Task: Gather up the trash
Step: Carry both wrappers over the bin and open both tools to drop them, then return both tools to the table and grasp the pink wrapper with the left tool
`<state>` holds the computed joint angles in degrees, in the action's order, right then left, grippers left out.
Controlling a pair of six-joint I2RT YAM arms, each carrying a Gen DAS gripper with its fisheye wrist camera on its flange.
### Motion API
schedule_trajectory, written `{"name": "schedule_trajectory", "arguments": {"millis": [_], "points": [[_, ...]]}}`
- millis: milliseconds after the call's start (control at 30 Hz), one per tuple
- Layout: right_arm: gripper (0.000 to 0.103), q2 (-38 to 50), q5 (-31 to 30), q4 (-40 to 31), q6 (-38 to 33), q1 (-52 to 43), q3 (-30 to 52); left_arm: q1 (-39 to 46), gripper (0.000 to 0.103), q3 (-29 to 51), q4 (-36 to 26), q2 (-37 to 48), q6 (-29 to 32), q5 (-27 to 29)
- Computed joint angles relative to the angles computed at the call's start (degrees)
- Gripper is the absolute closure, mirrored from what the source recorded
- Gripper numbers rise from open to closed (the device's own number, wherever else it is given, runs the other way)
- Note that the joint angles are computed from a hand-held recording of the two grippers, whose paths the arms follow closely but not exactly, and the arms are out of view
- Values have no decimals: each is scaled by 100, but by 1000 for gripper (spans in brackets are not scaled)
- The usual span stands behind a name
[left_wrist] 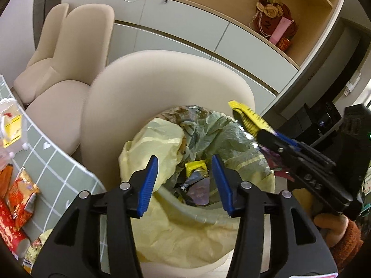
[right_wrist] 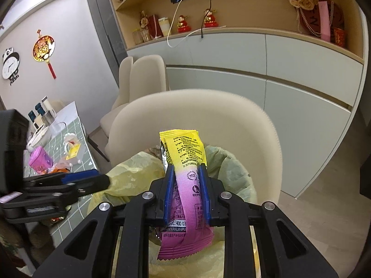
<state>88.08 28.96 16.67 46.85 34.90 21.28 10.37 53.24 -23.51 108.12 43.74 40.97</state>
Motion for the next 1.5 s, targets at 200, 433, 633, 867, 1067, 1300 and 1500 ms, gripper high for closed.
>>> {"name": "schedule_trajectory", "arguments": {"millis": [200, 433, 633, 867, 1067, 1300, 1500], "points": [[80, 530, -15, 242, 89, 31, 164, 346, 57, -133, -73, -186, 273, -22], [58, 670, 161, 161, 454, 223, 232, 709, 57, -62, -325, -213, 475, -58], [58, 395, 564, -428, 877, 694, 359, 1151, 57, 25, -743, -253, 878, -3], [57, 116, 1262, -1685, 1727, 1676, 876, 2019, 57, 323, -1539, -256, 1807, 183], [51, 428, 1771, -2524, 2226, 2569, 1716, 3018, 56, 1107, -2259, 194, 2619, 282], [46, 1412, 1652, -3033, 2020, 3040, 3134, 3955, 56, 2648, -2678, 1337, 2790, 281], [46, 2230, 1460, -3300, 1730, 3240, 4322, 4564, 56, 4474, -3208, 2601, 2463, 241]]}}
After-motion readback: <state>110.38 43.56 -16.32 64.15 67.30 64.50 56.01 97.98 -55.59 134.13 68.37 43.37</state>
